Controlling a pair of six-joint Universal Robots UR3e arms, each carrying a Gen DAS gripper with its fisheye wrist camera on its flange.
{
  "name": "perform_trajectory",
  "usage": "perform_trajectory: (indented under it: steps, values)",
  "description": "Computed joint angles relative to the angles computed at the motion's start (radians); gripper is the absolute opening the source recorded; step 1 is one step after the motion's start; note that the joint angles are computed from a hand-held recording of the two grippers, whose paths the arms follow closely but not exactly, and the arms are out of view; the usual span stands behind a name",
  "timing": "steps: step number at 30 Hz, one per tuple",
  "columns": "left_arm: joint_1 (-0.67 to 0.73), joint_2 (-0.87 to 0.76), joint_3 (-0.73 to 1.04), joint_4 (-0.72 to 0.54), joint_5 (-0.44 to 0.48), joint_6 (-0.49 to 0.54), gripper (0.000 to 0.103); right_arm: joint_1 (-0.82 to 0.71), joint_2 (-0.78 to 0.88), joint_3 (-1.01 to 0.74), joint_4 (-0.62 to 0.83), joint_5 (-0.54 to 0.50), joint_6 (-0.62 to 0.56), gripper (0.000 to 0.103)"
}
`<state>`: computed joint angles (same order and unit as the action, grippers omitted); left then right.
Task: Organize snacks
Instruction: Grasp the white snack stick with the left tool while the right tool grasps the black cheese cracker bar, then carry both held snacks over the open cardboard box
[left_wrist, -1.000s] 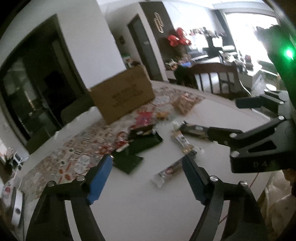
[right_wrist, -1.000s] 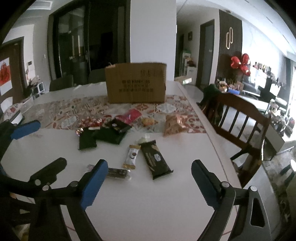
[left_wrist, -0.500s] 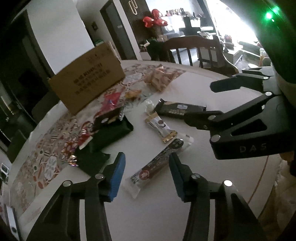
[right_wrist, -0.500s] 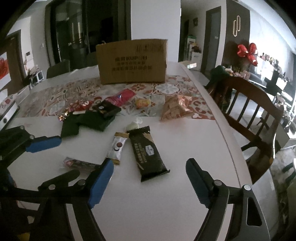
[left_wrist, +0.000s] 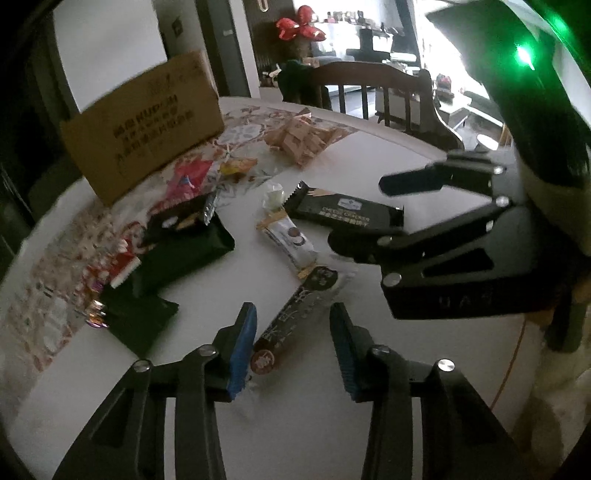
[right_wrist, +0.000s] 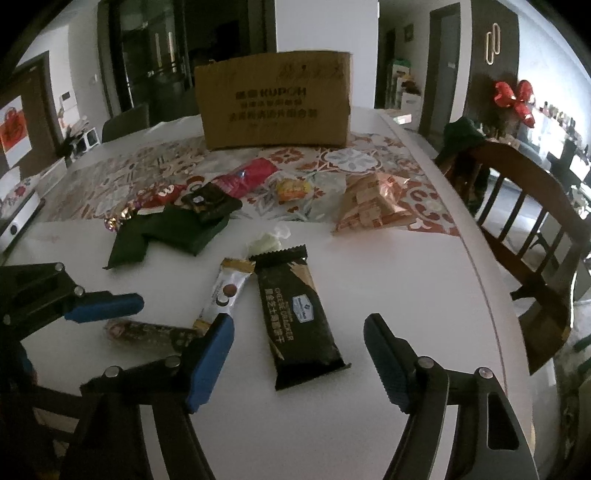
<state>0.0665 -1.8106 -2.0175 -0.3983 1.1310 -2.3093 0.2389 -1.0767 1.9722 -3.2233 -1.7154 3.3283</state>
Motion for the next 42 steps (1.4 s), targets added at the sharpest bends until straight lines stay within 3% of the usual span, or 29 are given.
perform_trajectory:
  steps: [7, 10, 12, 15, 20, 31, 42]
  values:
    - [0.019, -0.035, 0.087, -0.132, -0.047, -0.058, 0.03, -0.036, 0.018, -0.035, 0.037, 0.061, 0.009, 0.062]
    - [0.033, -0.04, 0.092, -0.144, -0.068, -0.085, 0.026, -0.027, 0.025, -0.049, 0.046, 0.04, 0.016, 0.053]
    - [0.038, -0.041, 0.094, -0.147, -0.078, -0.095, 0.024, -0.015, 0.027, -0.058, 0.059, 0.015, 0.015, 0.038]
    - [0.043, -0.036, 0.091, -0.153, -0.09, -0.1, 0.021, -0.006, 0.026, -0.06, 0.065, 0.001, 0.013, 0.035]
    - [0.061, -0.009, 0.08, -0.178, -0.118, -0.12, 0.02, -0.006, 0.008, -0.034, 0.051, 0.026, 0.035, 0.034]
    - [0.128, 0.126, 0.009, -0.149, -0.198, -0.163, 0.019, 0.056, -0.063, 0.0, 0.022, -0.038, 0.072, 0.034]
    - [0.151, 0.138, 0.125, -0.181, -0.237, -0.269, 0.019, 0.084, -0.128, -0.038, -0.012, -0.08, 0.069, 0.034]
